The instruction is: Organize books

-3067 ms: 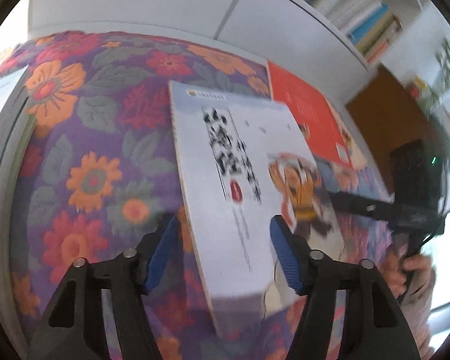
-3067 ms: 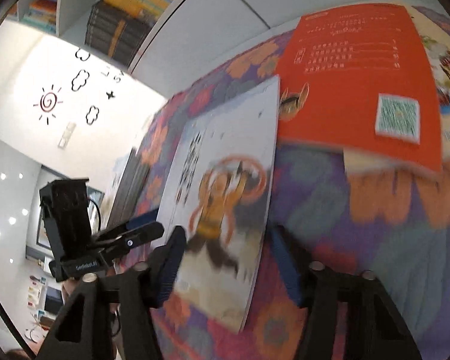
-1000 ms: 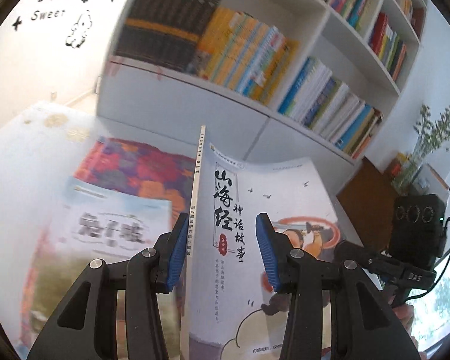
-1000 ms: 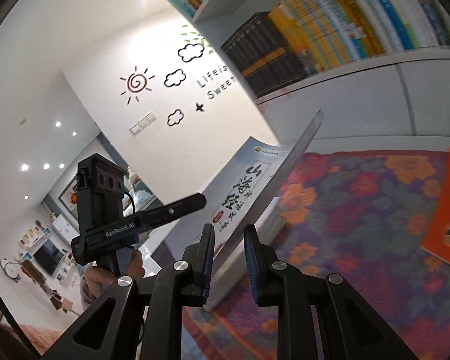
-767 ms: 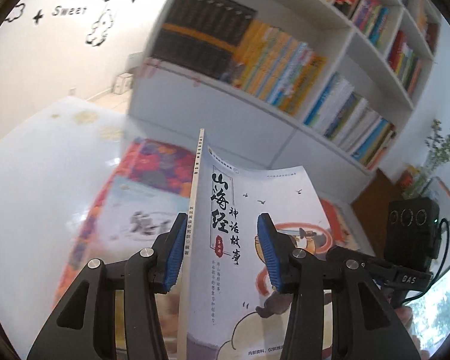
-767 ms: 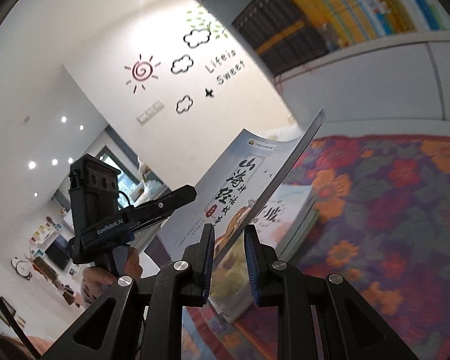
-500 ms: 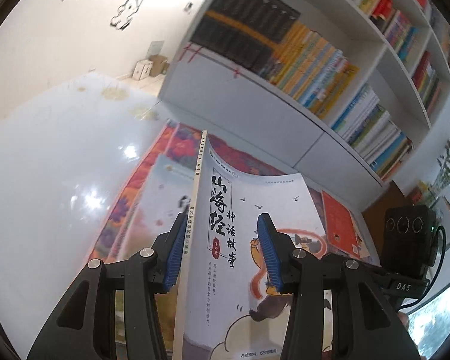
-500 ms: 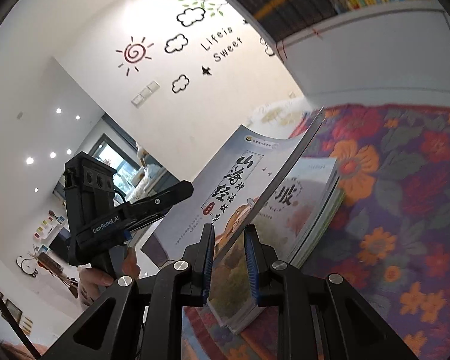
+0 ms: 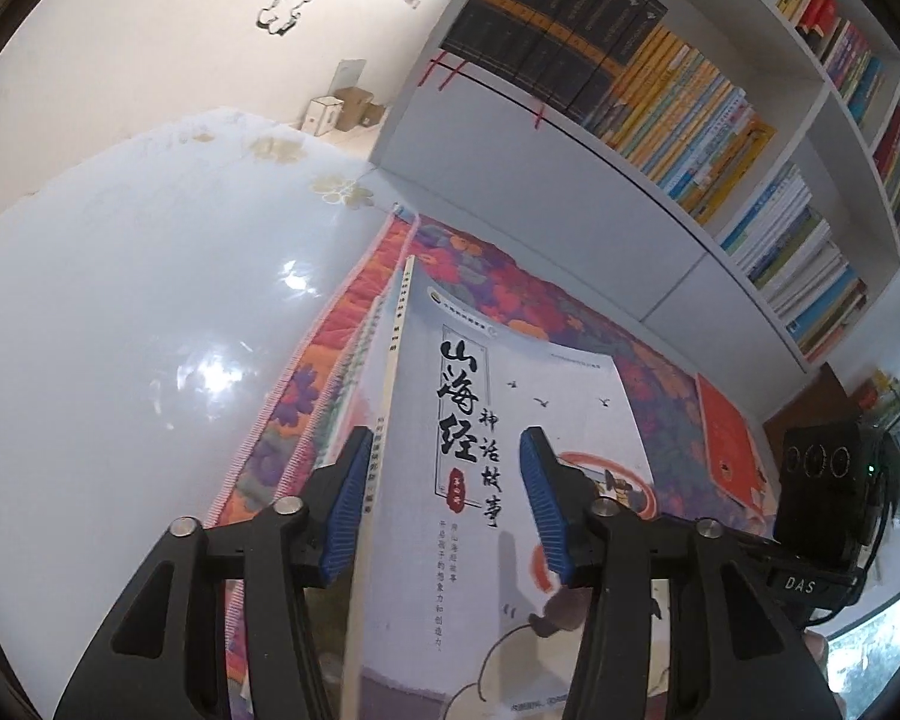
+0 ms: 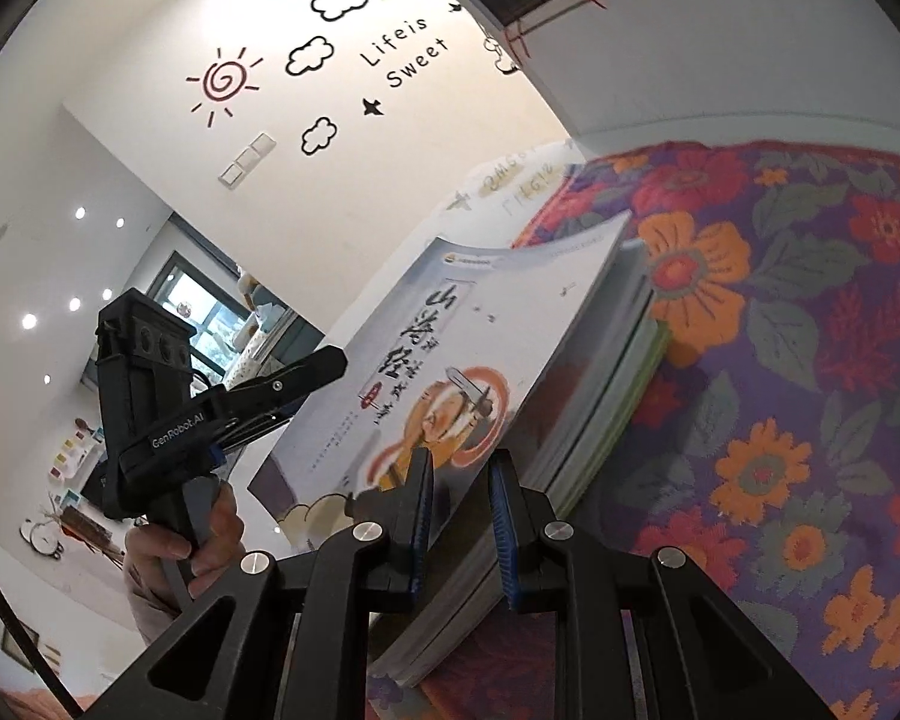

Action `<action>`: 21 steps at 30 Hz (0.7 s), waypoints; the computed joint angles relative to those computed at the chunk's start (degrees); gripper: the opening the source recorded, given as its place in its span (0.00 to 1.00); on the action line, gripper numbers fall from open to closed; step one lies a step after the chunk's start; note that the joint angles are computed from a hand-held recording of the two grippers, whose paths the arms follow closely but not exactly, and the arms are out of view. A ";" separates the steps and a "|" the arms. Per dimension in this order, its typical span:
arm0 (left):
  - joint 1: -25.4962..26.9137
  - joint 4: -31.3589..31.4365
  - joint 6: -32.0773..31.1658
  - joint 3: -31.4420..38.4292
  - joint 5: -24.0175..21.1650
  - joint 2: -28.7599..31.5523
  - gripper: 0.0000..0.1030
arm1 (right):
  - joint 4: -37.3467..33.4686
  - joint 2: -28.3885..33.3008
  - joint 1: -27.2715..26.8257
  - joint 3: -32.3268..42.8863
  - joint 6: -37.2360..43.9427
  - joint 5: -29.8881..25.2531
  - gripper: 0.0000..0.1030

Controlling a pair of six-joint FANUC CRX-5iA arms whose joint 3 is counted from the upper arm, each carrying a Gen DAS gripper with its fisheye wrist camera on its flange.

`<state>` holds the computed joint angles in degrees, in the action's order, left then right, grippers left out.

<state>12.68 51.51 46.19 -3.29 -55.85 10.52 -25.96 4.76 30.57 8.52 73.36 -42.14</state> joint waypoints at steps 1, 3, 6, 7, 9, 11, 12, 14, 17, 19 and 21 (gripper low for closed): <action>-0.09 -1.08 0.76 0.31 0.45 0.00 0.45 | 0.59 0.36 0.10 0.31 -0.47 -0.51 0.19; -0.29 -3.36 2.13 0.68 1.59 -0.23 0.47 | 1.82 0.20 0.69 -0.01 -1.17 -0.14 0.19; -0.24 -4.14 3.10 0.32 2.92 -0.59 0.48 | 6.26 0.17 2.27 -0.05 -3.93 -0.80 0.19; -0.19 -4.49 3.58 0.23 3.33 -0.71 0.48 | 7.83 0.26 2.82 0.19 -4.94 -1.52 0.21; -0.12 -5.59 4.85 -0.13 4.94 -1.31 0.48 | 16.68 0.72 5.47 0.71 -10.77 -4.52 0.31; 0.25 -5.37 5.56 -0.72 6.25 -1.84 0.48 | 21.71 0.67 6.69 0.26 -15.09 -5.54 0.58; 0.52 -4.50 5.30 -1.13 6.47 -1.99 0.48 | 22.29 0.64 6.75 0.52 -16.52 -6.68 0.65; 0.96 -2.67 4.46 -1.98 6.85 -2.39 0.48 | 15.84 1.48 5.12 3.25 -13.33 -9.90 0.70; 1.11 -1.45 3.41 -2.77 7.46 -2.91 0.48 | 10.44 3.06 4.44 6.16 -9.66 -13.88 0.70; 0.98 -1.32 3.03 -2.87 7.46 -3.02 0.48 | 8.58 4.00 4.77 7.64 -8.03 -15.31 0.70; 0.81 -1.27 2.64 -2.72 7.28 -3.03 0.48 | 6.34 4.22 5.12 8.48 -6.80 -16.42 0.70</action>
<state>13.49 50.24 48.83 -6.01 -48.58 7.50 -19.63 8.98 35.69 17.00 66.57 -58.56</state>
